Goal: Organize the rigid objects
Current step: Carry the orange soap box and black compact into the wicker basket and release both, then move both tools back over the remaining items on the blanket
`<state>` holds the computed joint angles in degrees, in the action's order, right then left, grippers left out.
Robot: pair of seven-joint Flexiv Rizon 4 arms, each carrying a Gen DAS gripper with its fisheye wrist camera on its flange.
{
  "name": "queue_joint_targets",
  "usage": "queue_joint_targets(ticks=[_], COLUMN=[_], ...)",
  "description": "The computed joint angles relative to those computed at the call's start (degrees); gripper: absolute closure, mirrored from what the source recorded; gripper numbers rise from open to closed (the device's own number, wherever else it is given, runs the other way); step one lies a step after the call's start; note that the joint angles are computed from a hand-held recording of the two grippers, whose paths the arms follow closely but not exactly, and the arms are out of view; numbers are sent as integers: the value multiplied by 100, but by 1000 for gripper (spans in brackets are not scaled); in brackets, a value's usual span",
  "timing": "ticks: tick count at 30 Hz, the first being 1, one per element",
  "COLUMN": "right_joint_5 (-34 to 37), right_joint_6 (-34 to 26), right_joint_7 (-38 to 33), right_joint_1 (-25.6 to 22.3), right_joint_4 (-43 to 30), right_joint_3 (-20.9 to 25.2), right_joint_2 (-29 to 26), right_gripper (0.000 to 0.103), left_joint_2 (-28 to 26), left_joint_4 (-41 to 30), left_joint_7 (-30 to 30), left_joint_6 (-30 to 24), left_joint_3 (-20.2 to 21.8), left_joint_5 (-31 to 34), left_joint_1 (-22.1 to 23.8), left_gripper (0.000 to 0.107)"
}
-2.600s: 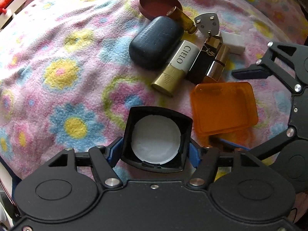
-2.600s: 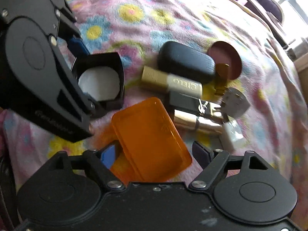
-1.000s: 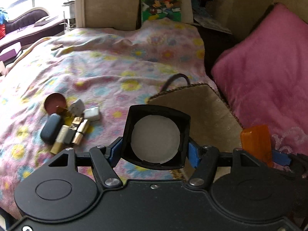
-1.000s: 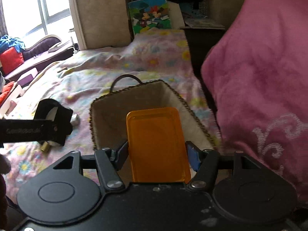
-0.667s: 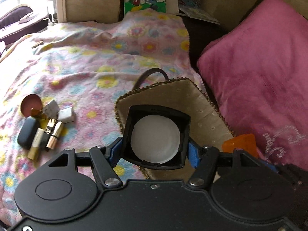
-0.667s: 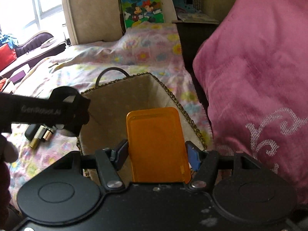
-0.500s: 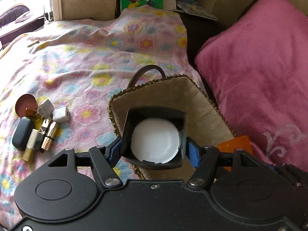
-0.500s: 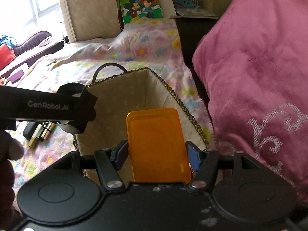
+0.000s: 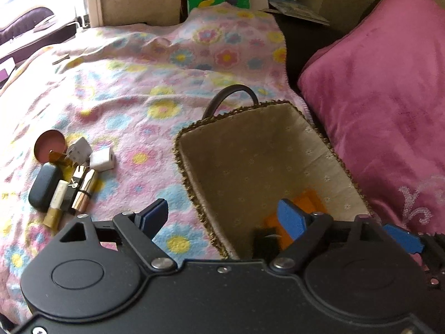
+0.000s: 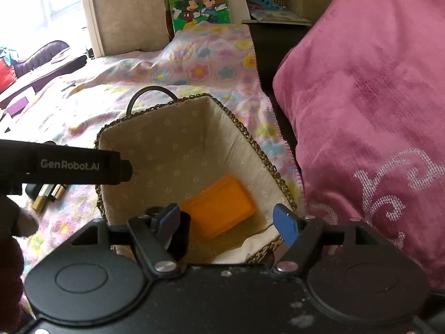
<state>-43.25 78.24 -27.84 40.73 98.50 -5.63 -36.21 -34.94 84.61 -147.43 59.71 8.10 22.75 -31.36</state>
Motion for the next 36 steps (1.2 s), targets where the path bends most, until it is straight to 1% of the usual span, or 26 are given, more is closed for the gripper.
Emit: queue_joint_targets(ticks=[5, 6, 7, 8, 11, 15, 23, 32, 34, 36], right_joint_5=[-39, -46, -48, -50, -74, -13, 418, 1185, 1290, 1353], right_joint_6=[-43, -47, -55, -64, -56, -114, -322, -659, -724, -826], right_joint_7=[-6, -9, -20, -43, -128, -363, -1230, -2721, -3036, -3230], right_joint_1=[39, 42, 45, 44, 60, 67, 129, 329, 430, 602], right_joint_4=[-18, -28, -41, -57, -105, -254, -802, -1801, -2034, -2270], right_joint_3=[-22, -15, 0, 19, 62, 222, 729, 1453, 1513, 1461], right_joint_2=[2, 0, -1, -5, -18, -78, -366, -938, -1078, -1213], right_gripper=[28, 28, 28, 28, 27, 26, 25, 22, 20, 18], left_joint_2=[114, 140, 176, 208, 333, 508, 858, 1142, 1193, 1242], left_joint_4=[23, 29, 48, 67, 175, 408, 954, 1464, 1566, 1661], left_joint_7=[-223, -280, -358, -425, -645, -852, -1244, -1494, -1548, -1650], left_joint_6=[-267, -318, -361, -395, -512, -581, -788, -1039, -1072, -1104], left_joint_3=[126, 143, 172, 185, 211, 152, 83, 84, 104, 143], left_joint_5=[188, 246, 327, 402, 628, 776, 1007, 1144, 1137, 1168], left_joint_1=[-106, -120, -141, -150, -153, -15, 311, 839, 1002, 1139], left_gripper=[25, 23, 17, 16, 15, 15, 13, 10, 10, 10])
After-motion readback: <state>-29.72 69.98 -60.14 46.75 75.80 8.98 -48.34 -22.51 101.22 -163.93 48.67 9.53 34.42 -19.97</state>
